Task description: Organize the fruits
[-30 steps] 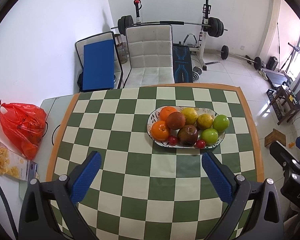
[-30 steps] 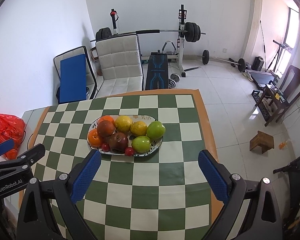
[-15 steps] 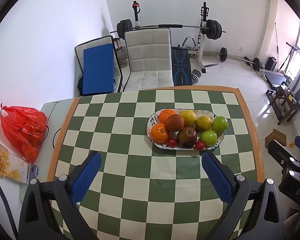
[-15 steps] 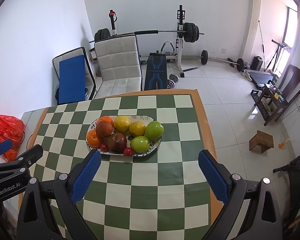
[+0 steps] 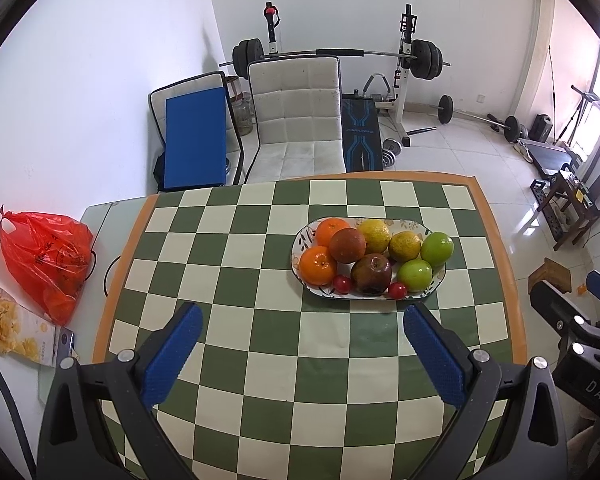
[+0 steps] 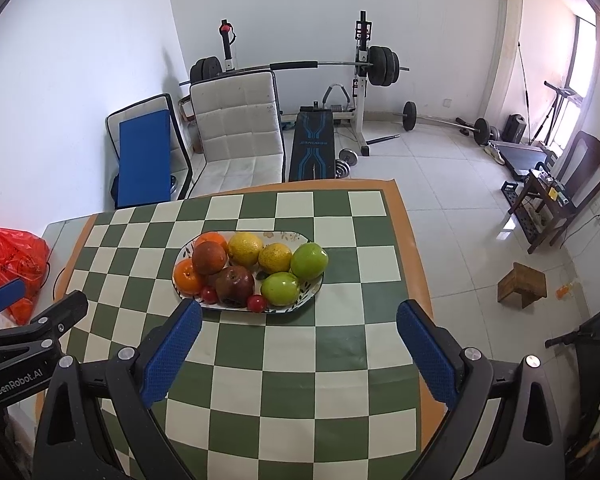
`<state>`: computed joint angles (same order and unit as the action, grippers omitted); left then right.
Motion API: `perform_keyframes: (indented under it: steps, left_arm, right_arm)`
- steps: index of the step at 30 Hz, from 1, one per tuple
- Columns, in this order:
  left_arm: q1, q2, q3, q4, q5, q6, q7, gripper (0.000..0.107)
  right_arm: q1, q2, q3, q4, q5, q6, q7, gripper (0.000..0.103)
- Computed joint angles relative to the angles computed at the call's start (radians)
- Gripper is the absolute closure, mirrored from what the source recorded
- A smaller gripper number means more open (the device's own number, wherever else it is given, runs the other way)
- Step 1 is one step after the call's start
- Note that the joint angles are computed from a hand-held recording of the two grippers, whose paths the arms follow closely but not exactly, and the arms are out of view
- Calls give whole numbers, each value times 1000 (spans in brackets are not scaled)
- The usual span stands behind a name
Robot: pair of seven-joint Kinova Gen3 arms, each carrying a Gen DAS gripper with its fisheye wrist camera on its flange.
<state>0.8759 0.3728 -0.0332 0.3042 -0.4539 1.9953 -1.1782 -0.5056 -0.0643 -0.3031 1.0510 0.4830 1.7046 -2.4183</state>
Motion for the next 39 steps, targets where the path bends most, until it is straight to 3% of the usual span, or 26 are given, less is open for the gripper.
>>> perform_keyframes:
  steps: [20,24,39]
  left_arm:
    - [5,16,-20,-38,10,10,-16,5]
    - [4,40,-28,-95,15,38,-31,5]
    - [9,22,-27,-56,14,20,-17,5]
  right_arm:
    - [-13,9,0,-13,10,7,-3,3]
    - [-17,8,2,-12,9,8,-5,3]
    - [-21,7,1,-16,14,13,-10,3]
